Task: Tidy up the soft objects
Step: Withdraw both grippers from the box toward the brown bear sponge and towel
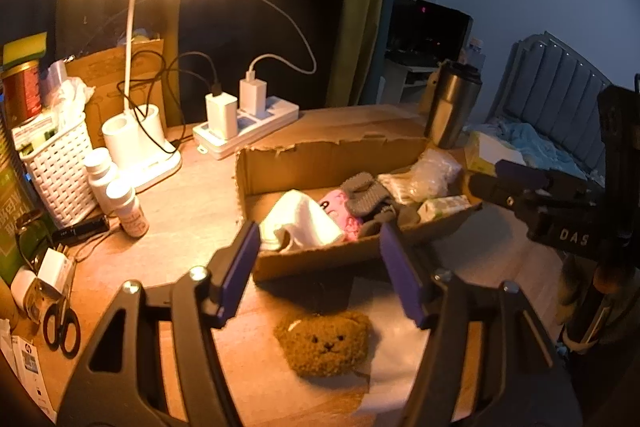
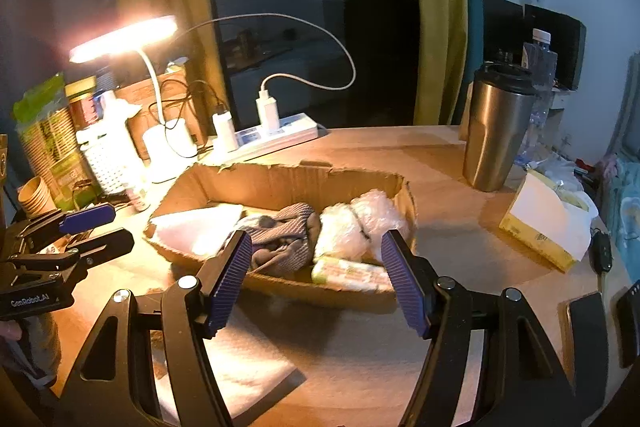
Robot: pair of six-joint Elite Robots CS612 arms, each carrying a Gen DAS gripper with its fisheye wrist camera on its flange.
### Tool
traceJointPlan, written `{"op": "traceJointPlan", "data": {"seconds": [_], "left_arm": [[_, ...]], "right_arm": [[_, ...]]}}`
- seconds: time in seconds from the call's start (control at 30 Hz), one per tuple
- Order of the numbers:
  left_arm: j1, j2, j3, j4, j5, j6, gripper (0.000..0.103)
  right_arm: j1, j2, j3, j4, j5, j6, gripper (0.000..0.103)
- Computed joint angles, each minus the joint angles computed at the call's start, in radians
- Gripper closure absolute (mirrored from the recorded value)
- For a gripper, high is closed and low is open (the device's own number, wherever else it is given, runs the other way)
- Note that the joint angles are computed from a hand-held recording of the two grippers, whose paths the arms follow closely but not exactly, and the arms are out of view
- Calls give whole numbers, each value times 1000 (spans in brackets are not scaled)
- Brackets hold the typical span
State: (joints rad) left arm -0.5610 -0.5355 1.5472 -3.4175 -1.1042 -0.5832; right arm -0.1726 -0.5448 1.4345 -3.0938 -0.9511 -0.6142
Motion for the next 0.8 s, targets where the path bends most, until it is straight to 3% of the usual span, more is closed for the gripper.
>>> {"op": "traceJointPlan", "data": {"seconds": [0.8], "left_arm": [[-28, -2, 109, -81, -5, -85, 35]], "right_arm": [[14, -35, 127, 53, -57, -128, 32]]}}
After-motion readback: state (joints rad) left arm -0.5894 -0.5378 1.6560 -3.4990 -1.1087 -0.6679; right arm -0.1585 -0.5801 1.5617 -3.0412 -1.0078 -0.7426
